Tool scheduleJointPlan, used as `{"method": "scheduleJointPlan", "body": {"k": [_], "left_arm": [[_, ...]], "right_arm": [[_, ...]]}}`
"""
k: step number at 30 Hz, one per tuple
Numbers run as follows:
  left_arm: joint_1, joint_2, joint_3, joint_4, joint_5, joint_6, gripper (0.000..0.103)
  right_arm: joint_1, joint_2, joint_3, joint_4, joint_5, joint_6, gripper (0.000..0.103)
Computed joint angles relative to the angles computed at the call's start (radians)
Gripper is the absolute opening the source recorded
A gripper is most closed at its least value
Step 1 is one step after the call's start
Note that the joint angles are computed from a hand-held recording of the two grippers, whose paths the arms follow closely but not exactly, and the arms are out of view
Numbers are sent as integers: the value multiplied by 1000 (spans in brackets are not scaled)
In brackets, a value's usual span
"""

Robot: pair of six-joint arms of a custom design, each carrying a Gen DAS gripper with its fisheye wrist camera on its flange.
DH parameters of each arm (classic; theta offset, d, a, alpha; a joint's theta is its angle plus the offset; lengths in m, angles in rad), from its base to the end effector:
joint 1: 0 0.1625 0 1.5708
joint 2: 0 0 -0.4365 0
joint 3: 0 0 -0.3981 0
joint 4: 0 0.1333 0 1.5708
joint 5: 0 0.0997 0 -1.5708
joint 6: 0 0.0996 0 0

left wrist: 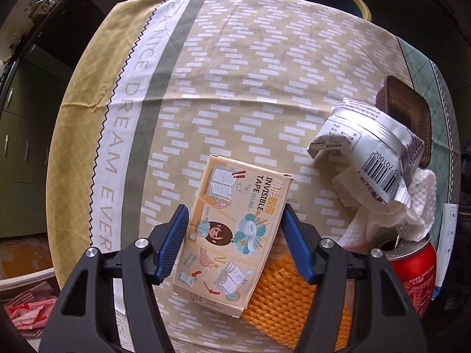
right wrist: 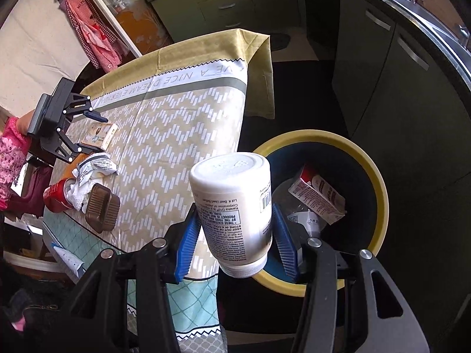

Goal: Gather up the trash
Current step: 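Carry pill bottle over bin with right gripper while left gripper grasps tape box, then carry the tape box to the bin with the left gripper and release it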

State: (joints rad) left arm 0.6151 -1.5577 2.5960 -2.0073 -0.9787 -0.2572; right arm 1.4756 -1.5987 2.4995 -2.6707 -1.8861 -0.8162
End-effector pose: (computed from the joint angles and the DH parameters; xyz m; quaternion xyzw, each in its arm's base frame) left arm -0.0896 -0.2946 0.1314 0.3938 0.8288 0.0741 0.3905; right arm 0.0685 -0.3596 0.2137 0.3320 -0.9250 0.0194 0.1835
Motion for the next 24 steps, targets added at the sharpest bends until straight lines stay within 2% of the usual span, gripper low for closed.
{"method": "scheduleJointPlan", "body": {"k": [3, 6, 14, 15, 16, 17, 20, 24], "left_arm": [[-44, -67, 6, 45, 10, -73, 61], [-58, -101, -9, 70, 18, -110, 61], [-162, -152, -25, 151, -12, -211, 61], [-174, -156, -26, 162, -14, -224, 61], [-185, -161, -25, 170, -15, -236, 61], [-198, -168, -19, 171, -16, -247, 61], [-203, -172, -22, 158, -9, -246, 61], [-232, -182, -33, 167, -4, -266, 60]], "right_arm": [[-20, -13, 5, -7, 5, -2, 49], [-43, -9, 7, -36, -6, -3, 49], [-123, 135, -31, -180, -104, 44, 50], [-131, 153, -31, -212, -111, 42, 53], [-140, 162, -32, -234, -106, 43, 62], [-148, 160, -33, -243, -95, 46, 64], [-186, 111, -39, -204, -17, 59, 64], [-213, 45, -25, -157, 23, 58, 64]]}}
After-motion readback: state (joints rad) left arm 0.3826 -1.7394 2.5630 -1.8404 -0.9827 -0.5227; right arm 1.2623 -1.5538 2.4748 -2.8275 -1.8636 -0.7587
